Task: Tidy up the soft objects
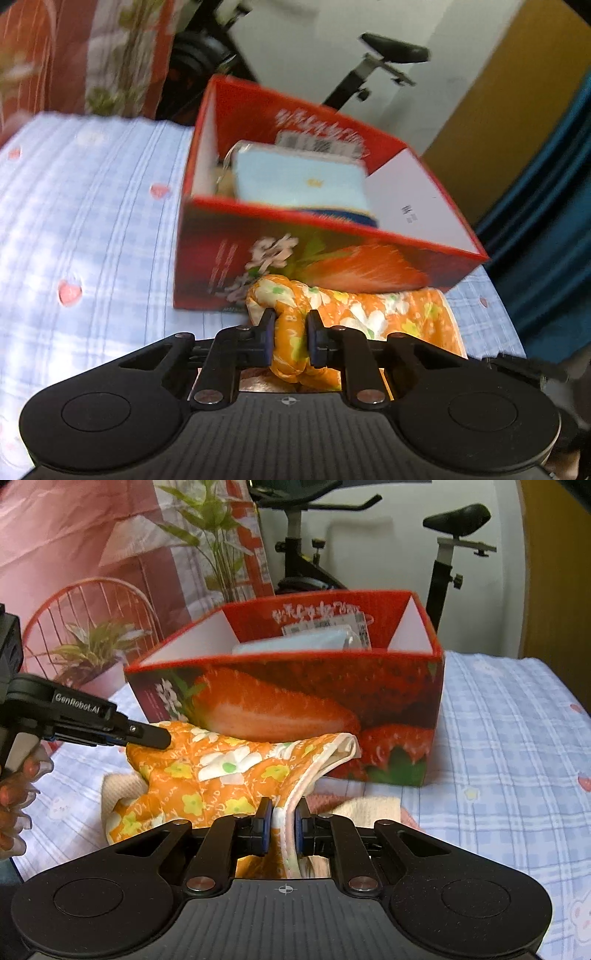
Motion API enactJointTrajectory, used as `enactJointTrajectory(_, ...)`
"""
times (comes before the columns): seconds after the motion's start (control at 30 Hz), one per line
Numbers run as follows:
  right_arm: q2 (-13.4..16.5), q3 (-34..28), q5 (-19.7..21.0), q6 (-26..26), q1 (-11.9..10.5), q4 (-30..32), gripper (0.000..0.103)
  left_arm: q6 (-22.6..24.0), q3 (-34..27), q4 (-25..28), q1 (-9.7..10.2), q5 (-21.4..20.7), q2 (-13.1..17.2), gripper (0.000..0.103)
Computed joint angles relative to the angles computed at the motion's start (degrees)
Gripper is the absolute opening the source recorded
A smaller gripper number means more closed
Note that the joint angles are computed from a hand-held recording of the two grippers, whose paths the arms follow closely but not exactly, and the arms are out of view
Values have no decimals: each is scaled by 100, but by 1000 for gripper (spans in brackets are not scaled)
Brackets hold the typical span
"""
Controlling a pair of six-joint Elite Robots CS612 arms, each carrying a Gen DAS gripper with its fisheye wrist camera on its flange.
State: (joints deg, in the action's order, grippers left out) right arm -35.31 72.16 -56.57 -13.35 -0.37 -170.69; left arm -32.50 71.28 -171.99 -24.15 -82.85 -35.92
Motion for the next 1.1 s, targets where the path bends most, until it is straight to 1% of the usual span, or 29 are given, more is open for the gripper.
enactJointTrajectory(0.27,-151,99,243,-192,-39,-569,11,767,270,-538,-115,355,-271,17)
enactJointTrajectory(0.43,-227,26,508,-267,-64,-711,11,1071,280,-786,-153,535,-379,17)
enactJointTrajectory(0.53,-236,-93,624,-327,-54,-709,11,1220,156,-835,-161,639,-360,17)
enactJointTrajectory(0.7,-198,-380,753,-297,-37,-665,11,1337,-50,-840,-157,791,-299,17)
enactJointTrajectory(0.8,-135,-612,782,-383,-28,-537,11,1346,-238,-747,-136,871,-220,17)
enactJointTrajectory(0.9,-12,-943,725,-488,-8,-303,11,1409,-462,-570,-116,992,-117,17)
enactJointTrajectory(0.97,101,-1238,664,-574,12,-24,11,1403,-612,-469,-85,1015,-45,17)
enactJointTrajectory(1.1,377,-1852,487,-731,73,497,11,1453,-1087,-178,-18,1058,194,17)
